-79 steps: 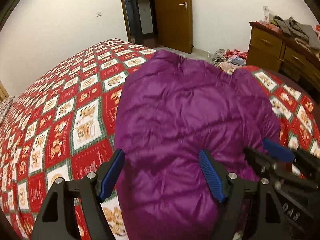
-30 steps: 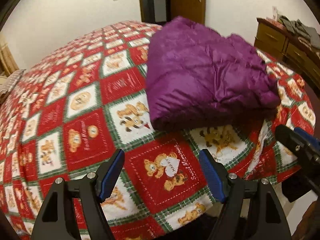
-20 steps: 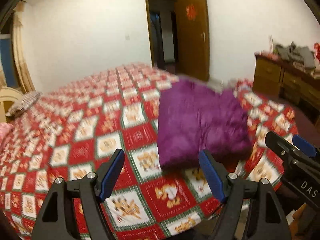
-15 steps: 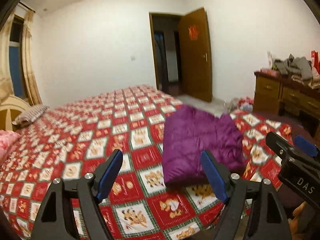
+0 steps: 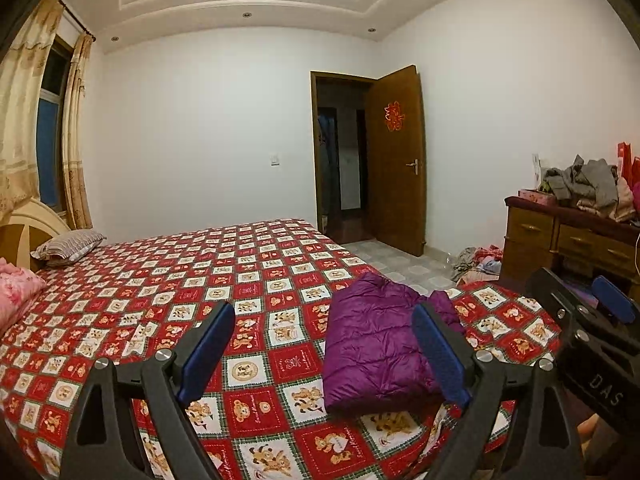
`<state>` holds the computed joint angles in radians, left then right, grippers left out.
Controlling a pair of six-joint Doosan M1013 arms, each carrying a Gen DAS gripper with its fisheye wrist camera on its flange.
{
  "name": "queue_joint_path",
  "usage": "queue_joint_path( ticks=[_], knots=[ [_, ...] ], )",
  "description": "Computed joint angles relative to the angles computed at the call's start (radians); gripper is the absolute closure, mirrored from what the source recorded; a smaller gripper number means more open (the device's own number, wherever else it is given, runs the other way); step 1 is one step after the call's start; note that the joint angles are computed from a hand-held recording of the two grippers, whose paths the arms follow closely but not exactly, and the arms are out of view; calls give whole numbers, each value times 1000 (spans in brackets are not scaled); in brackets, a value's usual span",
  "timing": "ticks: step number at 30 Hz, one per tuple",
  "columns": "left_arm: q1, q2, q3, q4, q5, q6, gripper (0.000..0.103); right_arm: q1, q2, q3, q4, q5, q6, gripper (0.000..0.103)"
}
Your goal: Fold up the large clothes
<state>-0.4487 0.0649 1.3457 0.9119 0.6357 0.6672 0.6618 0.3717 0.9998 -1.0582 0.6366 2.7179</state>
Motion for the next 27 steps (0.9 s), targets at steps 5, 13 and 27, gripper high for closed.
queue_joint_path(
  ticks=[5, 13, 27],
  knots=[
    [-9, 1, -5, 8, 16, 7, 12, -5, -10, 16, -54, -3, 70, 0],
    [-6, 1, -6, -9, 33, 12, 12, -2, -10, 19, -46, -3, 57, 0],
    [-4, -1, -4, -19, 36, 33, 12, -2, -13, 25, -57, 0, 66, 0]
  ],
)
